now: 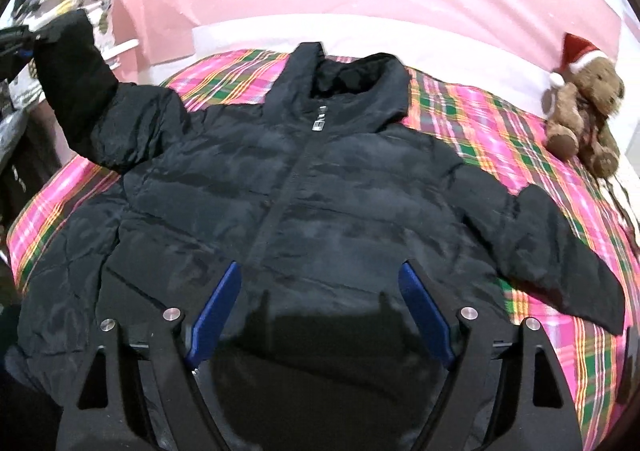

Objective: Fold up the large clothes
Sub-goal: 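Grasp the jacket sleeve nearest the left tool and lift it, then fold the held sleeve across the jacket body and open the left tool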

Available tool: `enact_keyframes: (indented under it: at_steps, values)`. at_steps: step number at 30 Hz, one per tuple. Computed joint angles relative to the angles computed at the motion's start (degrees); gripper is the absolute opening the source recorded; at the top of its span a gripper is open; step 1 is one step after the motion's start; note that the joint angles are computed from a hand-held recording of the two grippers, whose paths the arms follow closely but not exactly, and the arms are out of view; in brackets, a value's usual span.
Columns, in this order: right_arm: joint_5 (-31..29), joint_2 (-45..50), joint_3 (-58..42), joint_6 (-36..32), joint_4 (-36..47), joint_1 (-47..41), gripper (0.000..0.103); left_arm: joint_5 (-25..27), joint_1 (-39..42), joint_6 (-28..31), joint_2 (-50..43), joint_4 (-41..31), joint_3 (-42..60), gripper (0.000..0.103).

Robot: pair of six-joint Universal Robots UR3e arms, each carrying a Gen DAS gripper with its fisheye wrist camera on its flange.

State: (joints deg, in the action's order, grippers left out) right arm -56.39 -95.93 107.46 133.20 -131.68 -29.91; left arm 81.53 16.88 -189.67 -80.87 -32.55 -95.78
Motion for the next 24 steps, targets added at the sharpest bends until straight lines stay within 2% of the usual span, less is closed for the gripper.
enact_keyframes:
  at_steps: [5, 10, 16, 18, 20, 22, 24]
  values:
    - [3.01, -0.06, -1.63, -2.52, 5.15, -6.34, 0.081, 2.48, -11.98, -1.27, -13.48, -1.43, 14.12, 0.015]
    - [4.28, 2.92, -5.21, -3.32, 10.35, -10.51, 0.081, 0.97, -20.76, -1.96, -27.88, -2.78, 26.21, 0.015]
    - [3.99, 7.01, -7.74, -2.37, 10.47, -12.72, 0.081, -0.74, -28.16, -3.44, -45.00, -5.88, 41.09, 0.017]
    - [3.95, 8.13, -7.94, -2.23, 9.84, -13.15, 0.081, -1.68, -29.41, -3.72, -50.88, -8.04, 46.74, 0.028]
    - [4.02, 9.21, -8.54, -2.09, 9.80, -13.48, 0.081, -4.00, -29.74, -4.93, -53.94, -8.97, 49.21, 0.064]
    - [3.99, 9.94, -8.96, -1.70, 9.58, -13.76, 0.081, -7.54, -28.93, -6.06, -52.83, -5.42, 44.40, 0.075]
    - [4.22, 10.19, -9.32, -1.23, 9.44, -13.85, 0.081, -11.38, -28.45, -6.83, -52.46, -4.03, 42.85, 0.078]
